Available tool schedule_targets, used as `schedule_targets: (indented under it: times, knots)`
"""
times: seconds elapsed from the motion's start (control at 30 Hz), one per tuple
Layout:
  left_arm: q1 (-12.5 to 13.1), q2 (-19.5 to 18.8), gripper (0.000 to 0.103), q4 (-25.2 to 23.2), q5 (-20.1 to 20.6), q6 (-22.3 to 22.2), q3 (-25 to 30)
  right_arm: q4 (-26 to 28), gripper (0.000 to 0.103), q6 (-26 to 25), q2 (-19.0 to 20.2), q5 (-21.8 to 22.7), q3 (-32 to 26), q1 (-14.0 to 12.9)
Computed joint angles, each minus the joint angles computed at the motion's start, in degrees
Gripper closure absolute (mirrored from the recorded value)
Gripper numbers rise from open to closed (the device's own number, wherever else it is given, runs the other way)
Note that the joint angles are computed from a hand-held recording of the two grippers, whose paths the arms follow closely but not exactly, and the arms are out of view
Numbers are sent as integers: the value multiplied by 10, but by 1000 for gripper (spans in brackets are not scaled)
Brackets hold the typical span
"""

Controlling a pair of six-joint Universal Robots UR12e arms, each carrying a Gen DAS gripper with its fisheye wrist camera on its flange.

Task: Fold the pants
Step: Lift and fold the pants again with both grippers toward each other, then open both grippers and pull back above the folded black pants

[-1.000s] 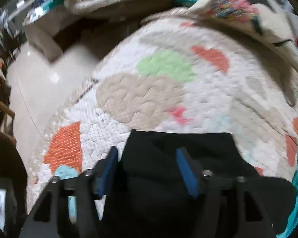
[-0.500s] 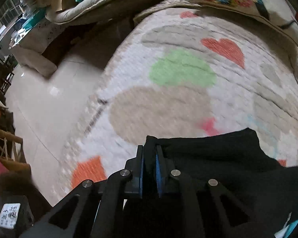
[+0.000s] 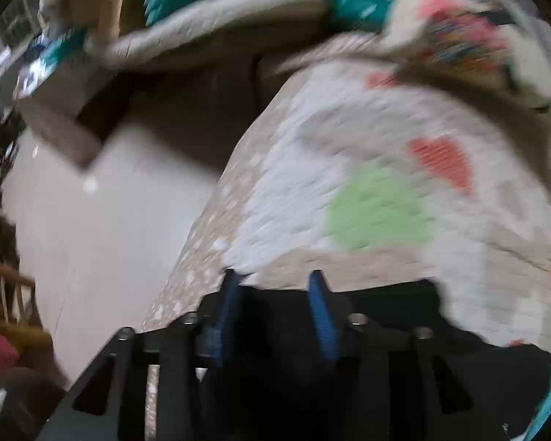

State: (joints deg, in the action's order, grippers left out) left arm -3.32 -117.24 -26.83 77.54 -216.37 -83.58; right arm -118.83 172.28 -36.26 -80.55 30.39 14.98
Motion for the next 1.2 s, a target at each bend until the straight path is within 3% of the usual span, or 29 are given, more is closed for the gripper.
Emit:
schedule_targets:
  times: [0.07,0.13,0.3,0.37,0.5,0.53,0.63,0.83,1.2]
  knots:
    - [-14,4,67,34,58,25,-4,-86,43,22,-52,-8,95,-12]
    - [-31,5,63,53,114,62,0,-154,41,32,-98,-10,179,-25]
    - [-50,5,57,64,160,129,17,-277,39,69,-187,-19,350,-53]
    - [-67,6,52,77,197,171,26,-320,38,89,-217,-13,409,-64]
    - [-103,17,26,152,283,267,13,-384,37,128,-253,14,483,-83]
    - [-110,18,19,165,296,278,12,-395,36,140,-258,21,495,-87]
    - [-126,21,15,192,302,309,11,-417,34,179,-269,42,519,-99]
    - [-139,33,13,163,274,320,18,-453,34,236,-284,52,548,-116]
    - [-149,37,13,126,285,310,25,-481,32,246,-291,38,562,-119]
